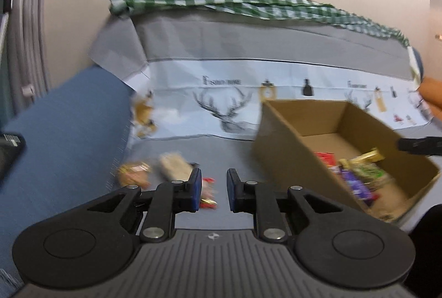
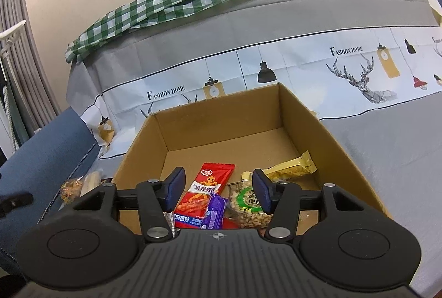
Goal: Organize snacks
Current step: 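Move both tools back to the remaining snacks beside the box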
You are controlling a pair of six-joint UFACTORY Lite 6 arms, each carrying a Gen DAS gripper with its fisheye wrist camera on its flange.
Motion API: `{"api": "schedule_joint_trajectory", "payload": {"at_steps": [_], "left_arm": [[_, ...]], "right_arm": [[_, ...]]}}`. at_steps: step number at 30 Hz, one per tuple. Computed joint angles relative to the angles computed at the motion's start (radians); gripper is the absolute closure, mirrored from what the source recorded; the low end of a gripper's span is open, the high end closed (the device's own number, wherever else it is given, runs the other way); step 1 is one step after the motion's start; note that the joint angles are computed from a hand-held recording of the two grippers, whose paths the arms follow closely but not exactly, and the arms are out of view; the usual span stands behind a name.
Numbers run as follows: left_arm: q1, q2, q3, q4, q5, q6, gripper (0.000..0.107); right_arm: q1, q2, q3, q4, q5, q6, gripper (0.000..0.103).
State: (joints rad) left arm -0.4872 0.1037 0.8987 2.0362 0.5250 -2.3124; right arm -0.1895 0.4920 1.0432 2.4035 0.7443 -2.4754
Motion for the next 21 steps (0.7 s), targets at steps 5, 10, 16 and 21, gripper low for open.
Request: {"api": "schedule_joint_trajectory", "payload": {"at_steps": [5, 10, 16, 21], "left_arm": [[0.086, 0.06, 0.038, 0.138, 0.043, -0.022, 0.086], [0.134, 0.176, 0.099, 0.167, 0.023, -0.117, 0.085], [0.171, 0.281, 0.226, -0.011, -0.015, -0.003, 0.085], [0.172, 0.414, 0.357, -0.185, 0.027, 0.197, 0.085]], "right_arm": [[0.046, -0.004, -0.006, 0.089, -0.036, -0.104, 0.048], [0.089, -0.025, -0.038, 0.217, -0.053, -0.247, 0.074], [0.096, -0.024, -0.028, 0.21, -0.077, -0.237, 0.081], [0.134, 0.002, 0.031, 0.233, -0.167, -0.258, 0.08]]}}
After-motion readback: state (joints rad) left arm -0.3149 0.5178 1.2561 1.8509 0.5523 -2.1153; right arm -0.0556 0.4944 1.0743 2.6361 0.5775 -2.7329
